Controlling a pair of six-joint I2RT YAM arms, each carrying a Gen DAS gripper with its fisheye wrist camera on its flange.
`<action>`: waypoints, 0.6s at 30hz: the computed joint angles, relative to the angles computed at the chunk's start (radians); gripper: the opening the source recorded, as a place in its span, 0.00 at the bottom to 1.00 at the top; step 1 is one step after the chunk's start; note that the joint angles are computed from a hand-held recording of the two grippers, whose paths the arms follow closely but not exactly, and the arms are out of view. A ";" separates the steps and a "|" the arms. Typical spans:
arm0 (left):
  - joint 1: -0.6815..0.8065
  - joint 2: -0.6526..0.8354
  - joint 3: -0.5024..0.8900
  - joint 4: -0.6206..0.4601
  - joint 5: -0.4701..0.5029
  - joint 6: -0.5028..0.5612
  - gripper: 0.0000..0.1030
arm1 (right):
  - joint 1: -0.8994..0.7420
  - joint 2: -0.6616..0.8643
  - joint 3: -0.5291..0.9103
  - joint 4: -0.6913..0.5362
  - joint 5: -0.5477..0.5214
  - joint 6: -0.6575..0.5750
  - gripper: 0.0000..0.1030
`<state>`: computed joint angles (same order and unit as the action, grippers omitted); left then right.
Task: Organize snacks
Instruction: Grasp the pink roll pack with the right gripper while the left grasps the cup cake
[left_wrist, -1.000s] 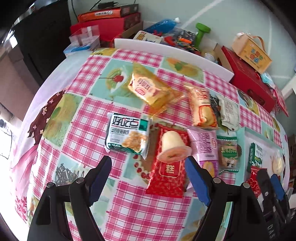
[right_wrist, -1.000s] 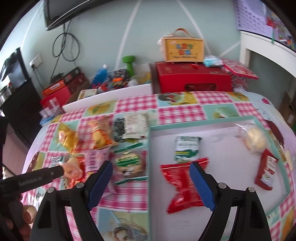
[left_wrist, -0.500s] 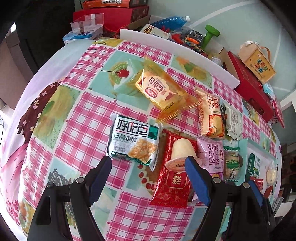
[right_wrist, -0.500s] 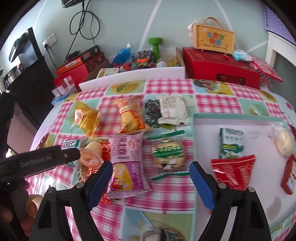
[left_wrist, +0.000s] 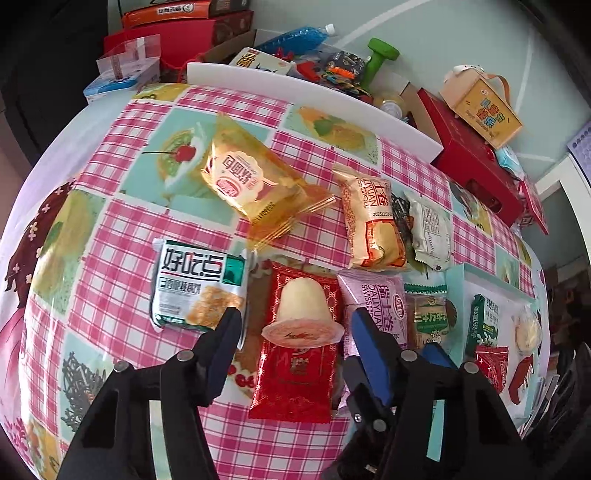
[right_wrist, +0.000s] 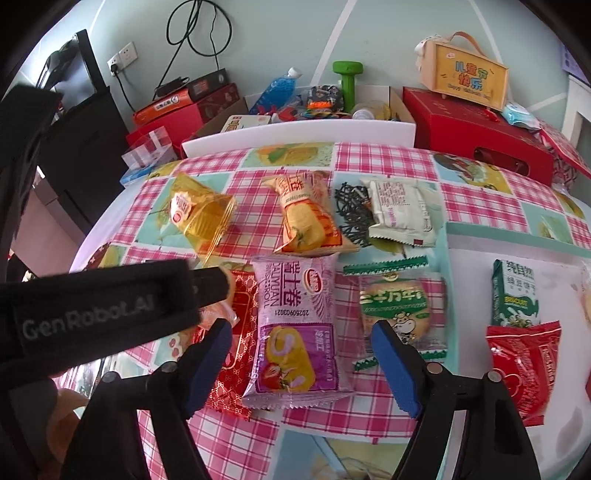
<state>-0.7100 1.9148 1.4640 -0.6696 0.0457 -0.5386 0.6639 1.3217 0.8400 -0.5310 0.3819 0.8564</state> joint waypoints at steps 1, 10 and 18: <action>-0.001 0.004 0.001 0.002 0.002 0.001 0.60 | 0.000 0.008 -0.001 0.003 -0.003 -0.002 0.73; -0.011 0.078 0.041 0.011 0.005 -0.004 0.48 | 0.019 0.045 0.003 0.000 0.033 0.005 0.62; -0.017 0.074 0.032 0.018 -0.008 -0.006 0.48 | 0.005 0.031 -0.026 0.040 -0.031 0.007 0.50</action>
